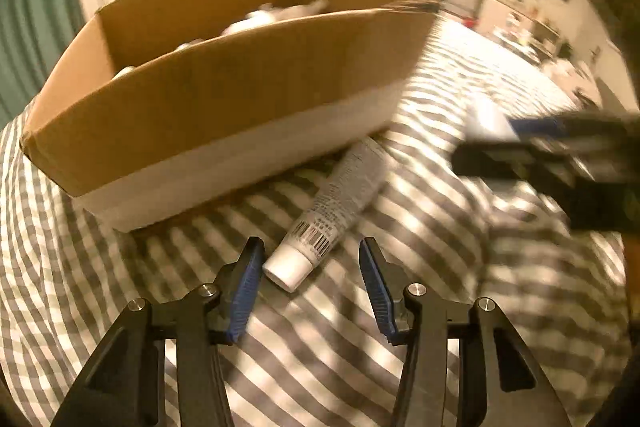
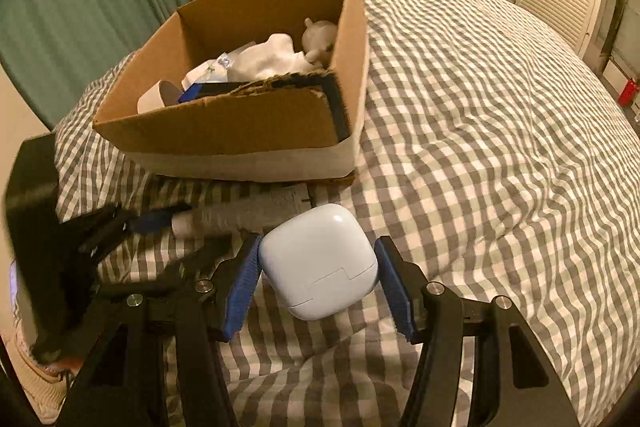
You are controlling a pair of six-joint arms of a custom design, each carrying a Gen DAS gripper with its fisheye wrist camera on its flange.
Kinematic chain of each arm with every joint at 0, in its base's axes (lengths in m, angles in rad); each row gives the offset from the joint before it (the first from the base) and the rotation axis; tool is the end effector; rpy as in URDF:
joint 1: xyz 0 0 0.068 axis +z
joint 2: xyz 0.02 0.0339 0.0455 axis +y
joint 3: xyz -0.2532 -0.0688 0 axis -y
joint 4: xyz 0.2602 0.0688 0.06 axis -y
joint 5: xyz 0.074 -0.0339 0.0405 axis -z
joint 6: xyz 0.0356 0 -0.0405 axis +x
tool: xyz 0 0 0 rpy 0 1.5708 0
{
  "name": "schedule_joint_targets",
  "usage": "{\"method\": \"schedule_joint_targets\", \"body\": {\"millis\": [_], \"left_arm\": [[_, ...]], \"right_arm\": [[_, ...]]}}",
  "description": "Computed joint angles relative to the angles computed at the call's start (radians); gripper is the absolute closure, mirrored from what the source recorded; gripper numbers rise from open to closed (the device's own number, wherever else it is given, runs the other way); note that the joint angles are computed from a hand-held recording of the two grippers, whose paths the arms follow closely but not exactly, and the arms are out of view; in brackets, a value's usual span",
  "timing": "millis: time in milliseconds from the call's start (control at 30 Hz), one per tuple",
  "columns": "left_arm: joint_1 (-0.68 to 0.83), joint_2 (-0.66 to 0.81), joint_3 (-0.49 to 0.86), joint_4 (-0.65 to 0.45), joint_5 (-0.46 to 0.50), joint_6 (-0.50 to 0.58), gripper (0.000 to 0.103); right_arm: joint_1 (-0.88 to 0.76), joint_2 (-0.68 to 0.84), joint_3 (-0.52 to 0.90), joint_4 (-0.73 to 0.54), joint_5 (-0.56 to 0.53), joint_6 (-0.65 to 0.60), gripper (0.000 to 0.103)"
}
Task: Organize objects
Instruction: 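Grasp the white square case with right tool while left tool grasps the white tube, then lift the tube with left tool while right tool carries the case over the box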
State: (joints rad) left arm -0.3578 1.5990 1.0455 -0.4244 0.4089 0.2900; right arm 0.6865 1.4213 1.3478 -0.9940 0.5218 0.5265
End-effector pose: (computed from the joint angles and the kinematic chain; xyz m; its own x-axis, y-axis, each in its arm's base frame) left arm 0.3132 -0.1322 0.1924 -0.5930 0.5018 -0.6297 0.7295 0.6660 -0.1562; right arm 0.2408 0.1744 0.3127 -0.7685 -0.0665 -0.6364 0.0262 0.9905 -0.1351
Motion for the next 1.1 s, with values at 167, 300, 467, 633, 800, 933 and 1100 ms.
{"method": "schedule_joint_targets", "body": {"millis": [167, 300, 467, 633, 800, 933, 1100], "left_arm": [[-0.038, -0.010, 0.009, 0.016, -0.087, 0.019, 0.051], [-0.060, 0.073, 0.092, 0.002, -0.081, -0.009, 0.051], [-0.119, 0.133, 0.129, -0.018, -0.150, -0.023, 0.063], [-0.122, 0.082, 0.117, -0.078, -0.174, -0.037, 0.073], [-0.122, 0.023, 0.112, -0.180, -0.239, -0.107, 0.078], [-0.116, -0.047, 0.079, -0.216, -0.288, -0.134, 0.079], [-0.081, -0.162, 0.057, -0.288, -0.256, -0.171, 0.079]], "right_arm": [[-0.025, -0.060, -0.029, -0.016, 0.023, 0.009, 0.046], [-0.069, -0.093, -0.049, -0.015, 0.009, 0.009, 0.046], [-0.095, -0.081, -0.055, 0.006, -0.025, -0.017, 0.046], [-0.084, -0.048, -0.049, 0.013, -0.012, -0.022, 0.046], [-0.027, -0.040, -0.026, -0.025, 0.053, -0.015, 0.046], [0.037, -0.028, 0.004, -0.067, 0.102, 0.000, 0.046], [0.129, -0.046, 0.012, -0.134, 0.155, 0.066, 0.046]]}}
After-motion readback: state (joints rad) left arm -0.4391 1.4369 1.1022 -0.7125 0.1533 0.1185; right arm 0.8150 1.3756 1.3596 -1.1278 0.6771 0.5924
